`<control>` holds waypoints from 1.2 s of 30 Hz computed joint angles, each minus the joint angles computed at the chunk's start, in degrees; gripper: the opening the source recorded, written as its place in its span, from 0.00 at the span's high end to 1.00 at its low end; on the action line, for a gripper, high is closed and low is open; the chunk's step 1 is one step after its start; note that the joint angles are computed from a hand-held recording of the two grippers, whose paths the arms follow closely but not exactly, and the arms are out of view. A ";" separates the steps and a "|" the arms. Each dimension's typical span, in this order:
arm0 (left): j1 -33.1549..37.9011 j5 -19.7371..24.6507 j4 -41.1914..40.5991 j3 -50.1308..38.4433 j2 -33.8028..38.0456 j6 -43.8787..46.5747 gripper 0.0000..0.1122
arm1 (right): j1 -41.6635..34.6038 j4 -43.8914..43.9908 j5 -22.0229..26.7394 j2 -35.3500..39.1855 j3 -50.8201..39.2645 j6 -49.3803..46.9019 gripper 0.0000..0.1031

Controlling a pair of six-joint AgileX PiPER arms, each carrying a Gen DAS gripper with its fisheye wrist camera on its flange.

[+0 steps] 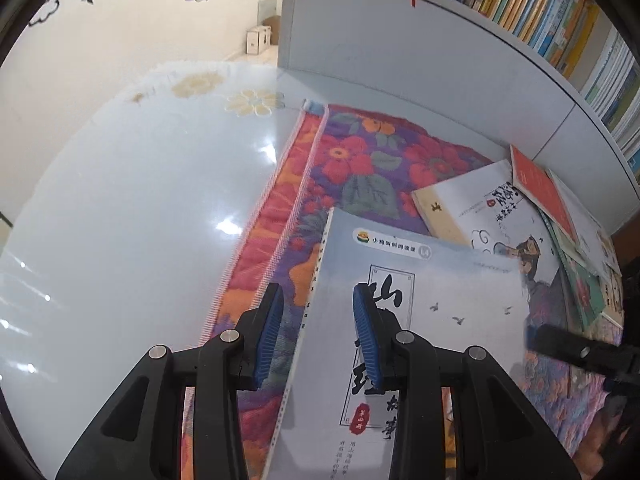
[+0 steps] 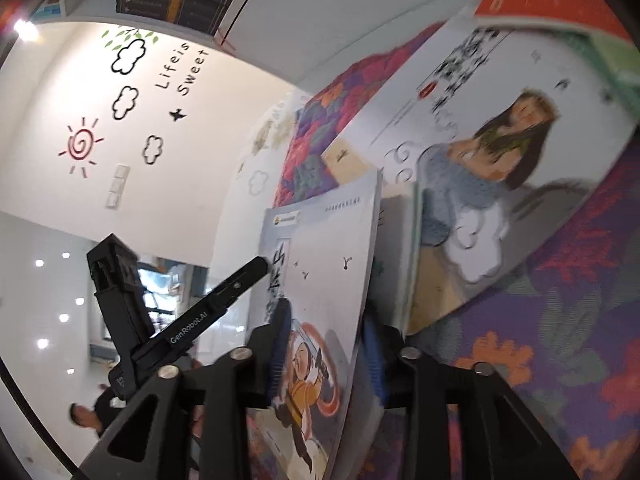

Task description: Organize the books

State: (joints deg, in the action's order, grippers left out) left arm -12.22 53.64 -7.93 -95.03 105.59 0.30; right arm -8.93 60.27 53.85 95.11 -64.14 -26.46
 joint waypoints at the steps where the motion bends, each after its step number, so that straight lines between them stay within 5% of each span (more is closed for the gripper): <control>1: -0.56 -0.07 1.74 0.14 -0.43 -0.92 0.69 | 0.10 -1.65 -1.28 -1.31 0.27 1.51 0.52; 2: -1.07 0.20 3.26 0.04 -0.51 -1.69 0.69 | 0.18 -3.72 -2.58 -2.70 0.52 3.19 0.46; 10: -2.75 2.96 7.98 -1.46 1.35 -3.61 0.63 | -0.01 -6.54 0.56 -0.78 -0.79 5.28 0.45; 13: -1.85 4.39 1.83 -2.06 1.87 0.95 0.60 | 0.48 -5.14 2.15 0.30 -0.88 4.47 0.45; 18: -5.77 1.91 10.49 0.01 0.28 -3.75 0.59 | 1.80 -5.02 2.17 0.40 -0.85 4.43 0.44; 23: -5.47 1.79 8.88 0.11 -1.38 -3.02 0.59 | 0.53 -4.81 1.73 -1.01 -0.64 4.33 0.44; 27: -5.02 2.53 3.57 0.10 -3.74 0.41 0.60 | -1.67 -3.69 3.20 -2.43 -0.66 3.33 0.44; 36: -11.74 0.04 5.19 3.69 -10.02 0.13 0.60 | -13.44 1.42 10.97 -6.84 -2.06 0.54 0.44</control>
State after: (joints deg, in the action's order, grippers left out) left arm -23.97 53.68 -2.74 -91.34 95.58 0.43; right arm -22.38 61.69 64.82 88.27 -66.21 -25.91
